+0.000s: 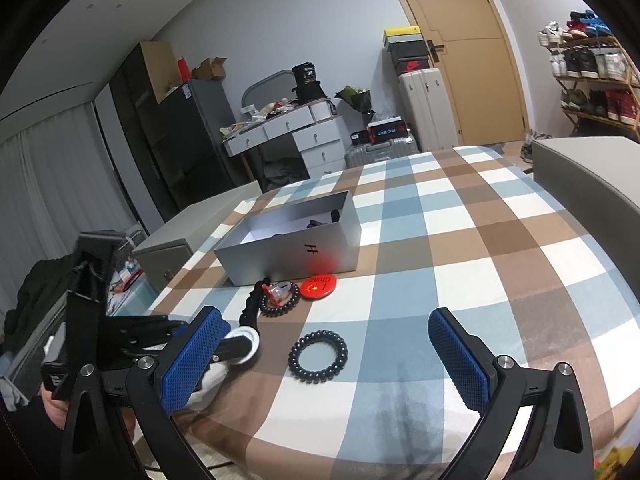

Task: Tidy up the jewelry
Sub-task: 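Lower the left tool around the white badge while the right tool reaches another hair tie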

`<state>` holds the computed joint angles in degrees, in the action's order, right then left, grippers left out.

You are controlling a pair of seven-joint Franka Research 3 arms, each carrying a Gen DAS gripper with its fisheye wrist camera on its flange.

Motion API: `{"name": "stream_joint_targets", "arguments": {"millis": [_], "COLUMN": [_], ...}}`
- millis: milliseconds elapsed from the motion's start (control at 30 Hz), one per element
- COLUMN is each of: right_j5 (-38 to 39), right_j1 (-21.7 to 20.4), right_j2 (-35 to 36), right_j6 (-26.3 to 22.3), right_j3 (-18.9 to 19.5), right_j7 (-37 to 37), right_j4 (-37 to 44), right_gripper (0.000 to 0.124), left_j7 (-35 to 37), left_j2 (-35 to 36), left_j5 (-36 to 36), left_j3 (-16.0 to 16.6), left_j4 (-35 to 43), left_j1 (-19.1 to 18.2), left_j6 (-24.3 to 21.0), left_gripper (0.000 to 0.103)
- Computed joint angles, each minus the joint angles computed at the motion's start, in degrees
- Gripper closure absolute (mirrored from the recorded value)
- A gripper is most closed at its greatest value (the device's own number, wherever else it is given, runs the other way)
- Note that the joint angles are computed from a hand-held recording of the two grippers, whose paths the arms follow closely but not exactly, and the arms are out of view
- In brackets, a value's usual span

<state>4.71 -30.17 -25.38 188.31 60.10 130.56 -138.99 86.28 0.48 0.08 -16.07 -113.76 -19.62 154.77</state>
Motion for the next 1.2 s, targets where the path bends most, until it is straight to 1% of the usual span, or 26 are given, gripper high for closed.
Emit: {"name": "stream_joint_targets", "arguments": {"millis": [67,167,233,333,433,500,533,567,600,667,700,733,800,833,867,933,1000,1033,1100,1133,1200], "right_j5": [-0.1,-0.6,-1.6,-4.5,-8.2,-10.8,-12.3,-14.9,-16.8,-22.2,-25.7,-27.3,-26.8,-26.7,-27.0,-28.0,-30.2,-30.9,-32.3,-32.1,-32.8], "right_j1": [-0.2,-0.3,0.6,1.5,0.9,0.9,0.7,-0.5,-0.5,-0.6,0.3,1.5,3.8,5.2,7.1,11.4,16.0,17.7,21.3,22.5,25.4], "right_j2": [0.0,0.7,2.1,5.2,9.3,13.2,15.0,17.4,19.0,23.0,26.0,27.9,33.3,35.3,37.1,39.9,41.6,42.1,42.8,43.2,43.6], "right_j6": [-0.3,-1.5,-3.6,-5.8,-10.0,-11.8,-12.9,-14.7,-15.3,-17.3,-18.8,-19.6,-22.4,-23.6,-24.5,-26.7,-28.2,-28.5,-29.3,-29.4,-31.0], "right_j3": [0.2,0.1,-1.1,-2.7,-2.8,-2.9,-2.6,-1.4,-1.3,-0.6,-0.7,-1.3,-1.5,-2.1,-3.3,-6.6,-10.4,-11.9,-15.2,-16.3,-19.3], "right_j7": [0.1,0.4,0.6,0.7,0.3,-0.4,-0.4,0.3,0.7,3.0,4.0,4.1,-0.1,-1.2,-1.3,-0.6,0.4,0.6,2.1,2.2,3.6], "right_j4": [0.2,0.8,1.9,4.0,7.9,10.7,12.1,14.2,15.3,18.1,20.1,21.4,24.9,26.4,27.8,30.7,33.3,34.2,35.9,36.6,38.2], "right_gripper": [0.021,0.021,0.021,0.021,0.021,0.021,0.023,0.025,0.027,0.035,0.036,0.038,0.044,0.056,0.064,0.064,0.069,0.071,0.071,0.072,0.078], "left_j7": [-1.4,-5.7,-8.2,-10.5,-11.4,-10.2,-10.4,-10.1,-9.4,-9.9,-9.7,-8.9,-5.5,-3.8,-4.1,-2.9,-2.4,-1.5,-0.3,1.1,1.6], "left_j2": [-0.7,-1.5,-1.9,-2.6,-3.4,-3.8,-3.9,-4.0,-4.4,-4.9,-5.3,-5.6,-6.0,-6.3,-6.6,-7.2,-8.0,-8.3,-8.7,-8.7,-9.0], "left_j5": [1.6,7.6,10.0,11.3,10.6,8.7,8.6,7.9,7.0,6.4,5.7,4.2,0.3,-1.4,-1.2,-2.6,-3.6,-4.8,-6.6,-8.0,-8.5], "left_j3": [0.1,0.4,0.6,1.1,1.7,2.1,2.3,2.5,2.7,3.0,3.2,3.6,4.7,5.1,5.0,5.4,5.8,6.3,7.0,7.5,7.5], "left_j4": [-1.1,-2.7,-3.3,-4.3,-5.2,-5.9,-6.2,-6.4,-6.9,-7.7,-8.2,-8.7,-9.2,-9.6,-10.3,-11.1,-12.1,-12.5,-13.0,-13.0,-13.5], "left_j1": [0.1,0.5,0.8,1.4,1.9,2.0,2.2,2.2,2.2,2.6,2.5,2.3,1.3,0.9,1.3,1.0,0.9,0.5,-0.1,-0.7,-0.6], "left_j6": [2.4,6.2,7.6,10.1,11.9,12.8,13.4,13.8,14.2,15.2,15.5,15.8,15.5,15.6,16.0,16.1,16.4,16.6,16.4,16.2,16.4], "left_gripper": [0.073,0.073,0.073,0.073,0.073,0.073,0.073,0.073,0.073,0.073,0.073,0.073,0.073,0.073,0.073,0.073,0.073,0.073,0.073,0.073,0.073]}}
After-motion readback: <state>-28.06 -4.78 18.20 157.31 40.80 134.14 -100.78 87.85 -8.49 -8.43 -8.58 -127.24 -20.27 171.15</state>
